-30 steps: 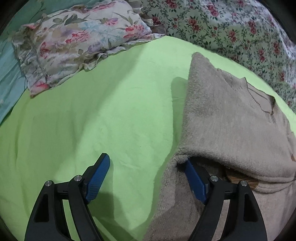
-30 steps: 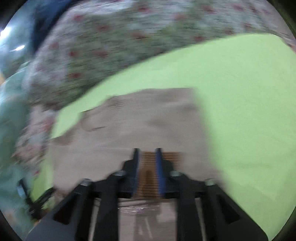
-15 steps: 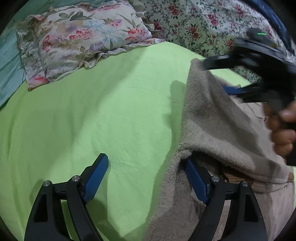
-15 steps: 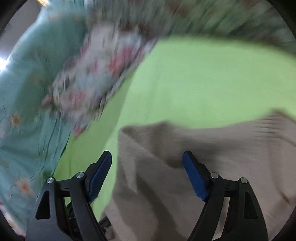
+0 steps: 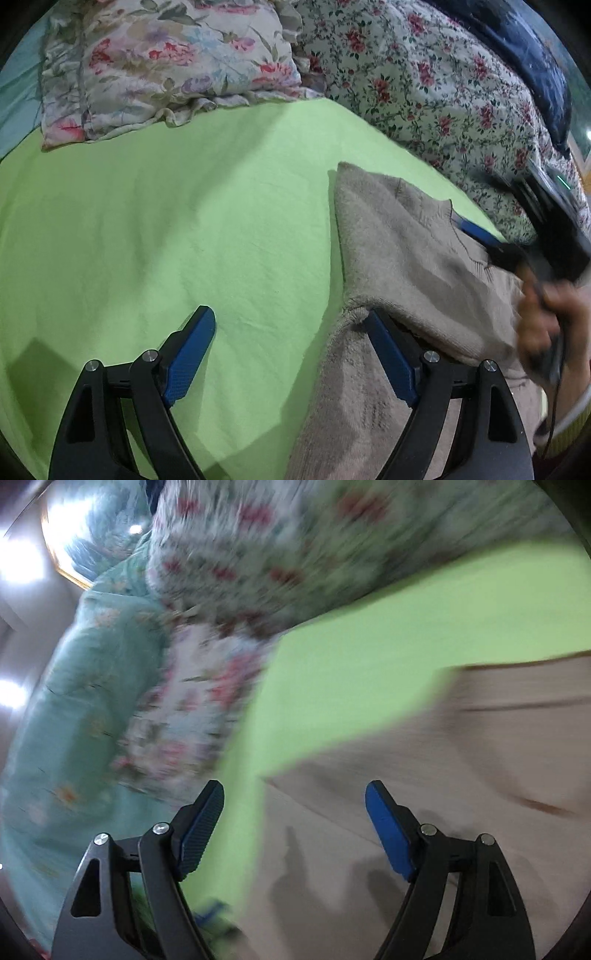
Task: Fold small clothes
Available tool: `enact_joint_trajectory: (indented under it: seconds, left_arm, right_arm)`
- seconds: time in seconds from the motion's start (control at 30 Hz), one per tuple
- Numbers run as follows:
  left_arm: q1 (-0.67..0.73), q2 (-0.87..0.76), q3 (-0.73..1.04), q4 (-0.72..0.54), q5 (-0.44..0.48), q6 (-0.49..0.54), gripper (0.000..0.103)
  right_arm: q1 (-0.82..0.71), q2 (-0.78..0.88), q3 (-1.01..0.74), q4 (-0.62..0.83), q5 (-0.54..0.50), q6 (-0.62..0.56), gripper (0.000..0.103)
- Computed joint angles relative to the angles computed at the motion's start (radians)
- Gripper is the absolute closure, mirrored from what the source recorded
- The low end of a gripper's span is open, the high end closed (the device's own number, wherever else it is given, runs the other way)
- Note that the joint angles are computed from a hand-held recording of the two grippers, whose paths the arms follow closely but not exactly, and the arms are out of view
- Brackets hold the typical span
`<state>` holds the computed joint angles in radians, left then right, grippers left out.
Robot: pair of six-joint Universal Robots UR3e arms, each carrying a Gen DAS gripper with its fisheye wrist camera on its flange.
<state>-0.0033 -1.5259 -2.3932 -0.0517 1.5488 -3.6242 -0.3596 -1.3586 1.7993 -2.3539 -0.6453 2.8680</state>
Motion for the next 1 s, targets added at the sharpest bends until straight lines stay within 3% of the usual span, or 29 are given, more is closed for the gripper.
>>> enact_joint_trajectory:
  seconds: [0.07, 0.13, 0.2, 0.3, 0.4, 0.47, 0.5, 0.53, 0.67, 0.7, 0.8, 0.87, 0.93, 0.97, 1.0]
  left_arm:
    - [-0.008, 0.001, 0.043, -0.060, 0.009, 0.011, 0.018]
    - [-0.049, -0.037, 0.144, -0.166, 0.076, 0.024, 0.018]
    - [-0.075, -0.089, 0.227, -0.215, 0.117, 0.039, 0.018]
    - [-0.101, -0.167, 0.344, -0.286, 0.166, 0.054, 0.018]
    - [-0.113, -0.246, 0.437, -0.354, 0.195, 0.068, 0.018]
    - [-0.117, -0.281, 0.469, -0.383, 0.198, 0.068, 0.018]
    - [-0.121, -0.285, 0.469, -0.382, 0.204, 0.068, 0.018]
    - [-0.128, -0.287, 0.476, -0.391, 0.215, 0.070, 0.018]
    - [-0.140, -0.282, 0.490, -0.415, 0.229, 0.089, 0.017]
    - [-0.146, -0.292, 0.500, -0.423, 0.233, 0.098, 0.017]
    - [-0.176, -0.324, 0.526, -0.437, 0.271, 0.095, 0.016]
    - [-0.185, -0.308, 0.527, -0.461, 0.278, 0.095, 0.016]
    - [-0.186, -0.247, 0.487, -0.483, 0.271, 0.100, 0.016]
    - [-0.186, -0.215, 0.461, -0.487, 0.264, 0.105, 0.016]
    - [-0.187, -0.151, 0.409, -0.499, 0.250, 0.114, 0.016]
  right_arm:
    - [-0.181, -0.209, 0.144, 0.125, -0.034, -0.195, 0.023]
    - [-0.371, -0.406, 0.248, 0.244, -0.087, -0.304, 0.023]
    - [-0.571, -0.525, 0.294, 0.402, -0.089, -0.467, 0.024]
    - [-0.815, -0.598, 0.309, 0.611, -0.133, -0.661, 0.027]
    - [-0.864, -0.621, 0.348, 0.621, -0.195, -0.722, 0.034]
    - [-0.833, -0.578, 0.351, 0.632, -0.235, -0.760, 0.059]
    - [-0.798, -0.554, 0.352, 0.622, -0.261, -0.761, 0.087]
    - [-0.787, -0.562, 0.355, 0.625, -0.264, -0.772, 0.094]
    - [-0.934, -0.779, 0.365, 0.805, -0.135, -0.926, 0.094]
    - [-0.939, -0.795, 0.372, 0.782, -0.132, -0.905, 0.094]
    - [-0.772, -0.695, 0.448, 0.401, -0.302, -0.697, 0.087]
    - [-0.746, -0.664, 0.486, 0.306, -0.373, -0.624, 0.085]
    - [-0.841, -0.762, 0.488, 0.458, -0.329, -0.701, 0.076]
    - [-0.921, -0.838, 0.474, 0.603, -0.294, -0.779, 0.072]
    - [-0.998, -0.893, 0.446, 0.755, -0.269, -0.871, 0.059]
